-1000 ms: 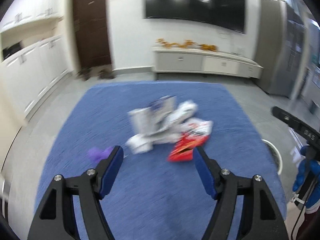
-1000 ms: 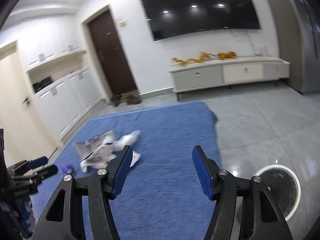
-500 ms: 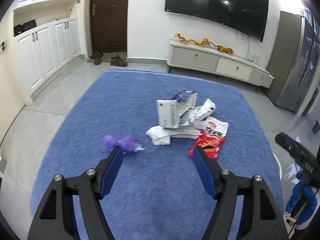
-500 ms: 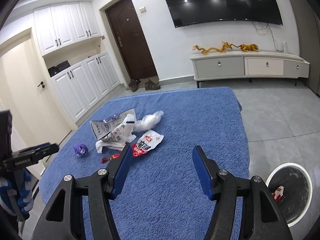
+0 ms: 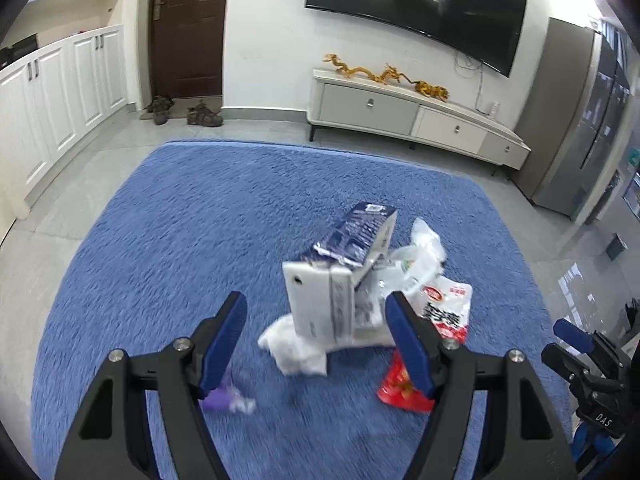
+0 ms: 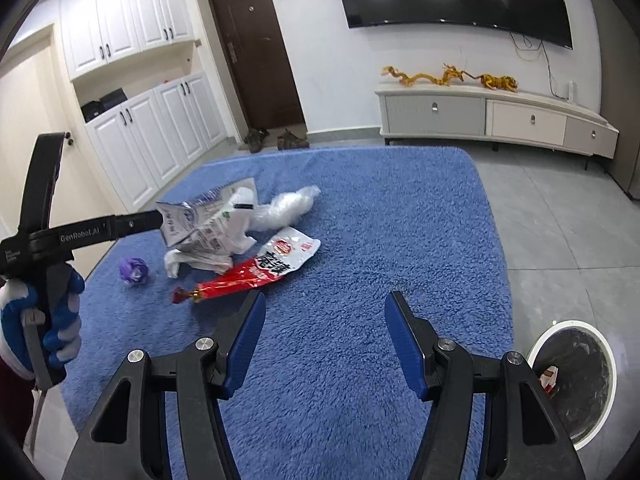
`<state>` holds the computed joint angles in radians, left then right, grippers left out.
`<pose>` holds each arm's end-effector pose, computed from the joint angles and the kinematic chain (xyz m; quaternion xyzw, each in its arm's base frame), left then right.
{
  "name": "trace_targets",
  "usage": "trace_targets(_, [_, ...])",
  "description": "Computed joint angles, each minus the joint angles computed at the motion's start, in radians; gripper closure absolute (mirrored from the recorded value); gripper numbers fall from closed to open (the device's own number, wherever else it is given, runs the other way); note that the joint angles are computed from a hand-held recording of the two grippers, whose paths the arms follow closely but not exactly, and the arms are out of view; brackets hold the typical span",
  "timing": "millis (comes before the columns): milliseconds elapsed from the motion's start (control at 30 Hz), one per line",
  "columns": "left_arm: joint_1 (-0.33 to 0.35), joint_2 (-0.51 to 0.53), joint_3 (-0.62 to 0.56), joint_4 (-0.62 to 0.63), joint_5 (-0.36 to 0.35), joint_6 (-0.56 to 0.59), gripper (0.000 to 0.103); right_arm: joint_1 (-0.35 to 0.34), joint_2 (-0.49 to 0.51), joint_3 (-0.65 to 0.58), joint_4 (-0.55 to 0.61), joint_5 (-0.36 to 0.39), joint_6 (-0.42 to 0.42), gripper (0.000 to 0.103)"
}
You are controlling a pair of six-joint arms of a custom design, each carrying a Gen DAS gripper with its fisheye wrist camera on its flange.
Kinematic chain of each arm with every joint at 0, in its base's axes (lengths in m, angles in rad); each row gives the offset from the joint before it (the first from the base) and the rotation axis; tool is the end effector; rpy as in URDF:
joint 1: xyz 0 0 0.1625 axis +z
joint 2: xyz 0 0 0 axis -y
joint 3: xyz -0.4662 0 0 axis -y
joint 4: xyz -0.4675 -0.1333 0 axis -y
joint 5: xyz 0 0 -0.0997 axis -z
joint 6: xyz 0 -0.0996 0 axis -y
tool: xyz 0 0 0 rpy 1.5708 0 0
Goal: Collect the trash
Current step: 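Grasp the white milk carton with the left tool while the right tool grasps the red snack bag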
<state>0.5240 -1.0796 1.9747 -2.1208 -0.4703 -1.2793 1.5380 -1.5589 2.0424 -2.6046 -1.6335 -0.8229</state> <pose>-0.4004 -0.4879 0.1326 -0.0082 0.8445 -0.4149 0.3386 0.1087 -0.5603 0.3787 0.3623 -0.8911 0.2346 0.1401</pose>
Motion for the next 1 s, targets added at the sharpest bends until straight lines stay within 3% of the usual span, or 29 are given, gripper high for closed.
trace_targets(200, [0.069, -0.009, 0.074, -0.413, -0.050, 0.327, 0.033, 0.022, 0.043, -0.009, -0.020, -0.039, 0.044, 0.042])
trace_targets(300, [0.085, -0.021, 0.097, -0.503, -0.061, 0.362, 0.035, 0.043, 0.074, -0.026, -0.011, -0.057, 0.065, 0.042])
trace_targets(400, [0.087, -0.038, 0.108, -0.509, -0.062, 0.340, 0.039, 0.056, 0.095, -0.047, 0.022, -0.026, 0.088, 0.042])
trace_targets(633, [0.063, -0.063, 0.084, -0.308, -0.061, 0.218, 0.043, 0.049, 0.077, -0.033, 0.082, 0.058, 0.123, 0.042])
trace_targets(833, [0.066, -0.072, 0.104, -0.362, -0.120, 0.220, 0.043, 0.027, 0.070, -0.026, 0.168, 0.086, 0.172, 0.042])
trace_targets(1000, [0.106, -0.069, 0.131, -0.563, -0.211, 0.288, 0.043, 0.005, 0.093, -0.045, 0.242, 0.099, 0.254, 0.042])
